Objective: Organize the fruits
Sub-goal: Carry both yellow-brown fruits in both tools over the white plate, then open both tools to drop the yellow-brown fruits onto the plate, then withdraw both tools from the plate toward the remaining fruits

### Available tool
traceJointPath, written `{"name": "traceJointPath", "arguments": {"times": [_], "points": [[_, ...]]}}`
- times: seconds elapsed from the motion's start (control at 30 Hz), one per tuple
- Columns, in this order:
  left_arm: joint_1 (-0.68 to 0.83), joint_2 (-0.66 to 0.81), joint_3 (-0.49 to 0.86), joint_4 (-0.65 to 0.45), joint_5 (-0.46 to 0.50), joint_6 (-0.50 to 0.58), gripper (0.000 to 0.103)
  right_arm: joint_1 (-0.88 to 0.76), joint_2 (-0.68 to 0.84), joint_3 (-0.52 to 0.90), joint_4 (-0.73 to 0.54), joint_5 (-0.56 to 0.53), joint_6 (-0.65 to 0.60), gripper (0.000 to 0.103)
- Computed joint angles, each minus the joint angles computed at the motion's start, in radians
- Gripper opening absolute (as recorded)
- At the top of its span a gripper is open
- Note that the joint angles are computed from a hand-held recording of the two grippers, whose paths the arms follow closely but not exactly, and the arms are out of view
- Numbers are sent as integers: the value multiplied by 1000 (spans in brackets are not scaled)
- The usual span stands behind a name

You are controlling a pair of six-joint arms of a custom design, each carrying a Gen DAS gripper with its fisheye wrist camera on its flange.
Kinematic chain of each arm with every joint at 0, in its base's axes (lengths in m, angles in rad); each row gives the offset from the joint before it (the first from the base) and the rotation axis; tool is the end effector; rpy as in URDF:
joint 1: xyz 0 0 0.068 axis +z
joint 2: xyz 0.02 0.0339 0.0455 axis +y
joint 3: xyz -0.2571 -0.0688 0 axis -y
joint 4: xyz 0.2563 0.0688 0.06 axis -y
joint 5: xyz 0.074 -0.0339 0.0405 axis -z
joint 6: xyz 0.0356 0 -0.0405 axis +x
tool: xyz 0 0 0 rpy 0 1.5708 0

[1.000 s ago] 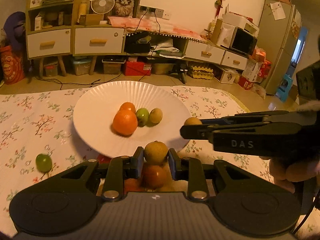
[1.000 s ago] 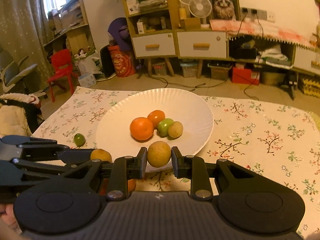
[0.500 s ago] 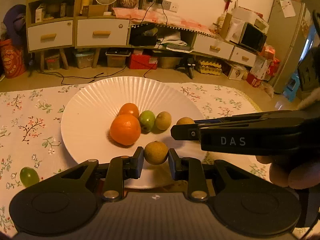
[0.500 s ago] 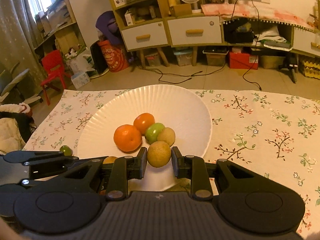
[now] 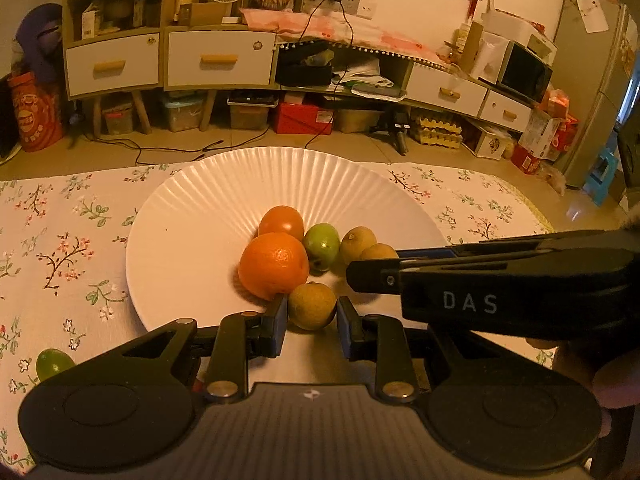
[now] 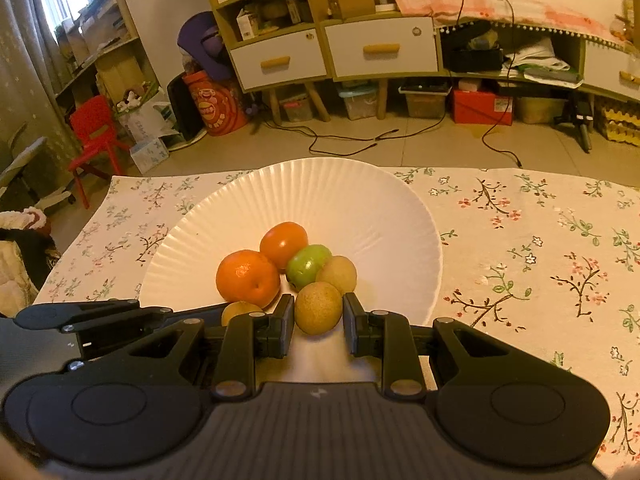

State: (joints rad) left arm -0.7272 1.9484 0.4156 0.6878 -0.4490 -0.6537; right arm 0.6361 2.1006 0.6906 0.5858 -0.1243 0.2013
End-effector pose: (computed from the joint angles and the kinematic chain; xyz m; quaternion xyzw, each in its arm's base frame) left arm 0.2007 -0.1579 0.0193 -0.0455 0.9137 -0.0600 0.3994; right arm 0.2584 0.1963 0.0117 -0.2226 0.9026 0.2008 0.3090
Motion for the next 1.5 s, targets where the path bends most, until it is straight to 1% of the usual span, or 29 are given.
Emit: {"name": "traceJointPath", "arguments": {"times": [0.17, 0.3, 0.47, 0.57, 0.63, 0.7, 0.93, 1.1, 1.23, 1.43, 1.5], "points": [[4, -2, -6, 9, -2, -2, 26, 16, -2, 9, -17, 29, -6, 23], [-2, -17, -12, 4, -11, -1, 28, 19, -8, 8, -24, 33, -5, 26], [-28, -66, -32, -22, -39, 10, 35, 30, -30, -5, -23, 50, -7, 28], [-48, -91, -41, -37, -58, 16, 41, 37, -54, -25, -14, 64, -9, 36], [-63, -111, -46, -60, -72, 9, 44, 45, -75, -46, -3, 79, -14, 47], [-73, -132, -54, -81, -78, 2, 47, 52, -96, -67, 10, 94, -14, 56], [-126, -200, -98, -133, -114, -34, 61, 83, -177, -149, 51, 143, -20, 72], [-162, -255, -124, -202, -139, -59, 69, 92, -224, -207, 86, 158, 6, 79], [-179, -294, -154, -230, -156, -89, 77, 102, -247, -240, 108, 177, 20, 82], [-214, -332, -190, -266, -175, -142, 84, 139, -275, -276, 124, 212, 17, 87], [-231, -335, -200, -282, -189, -161, 85, 149, -280, -282, 125, 215, 5, 88]]}}
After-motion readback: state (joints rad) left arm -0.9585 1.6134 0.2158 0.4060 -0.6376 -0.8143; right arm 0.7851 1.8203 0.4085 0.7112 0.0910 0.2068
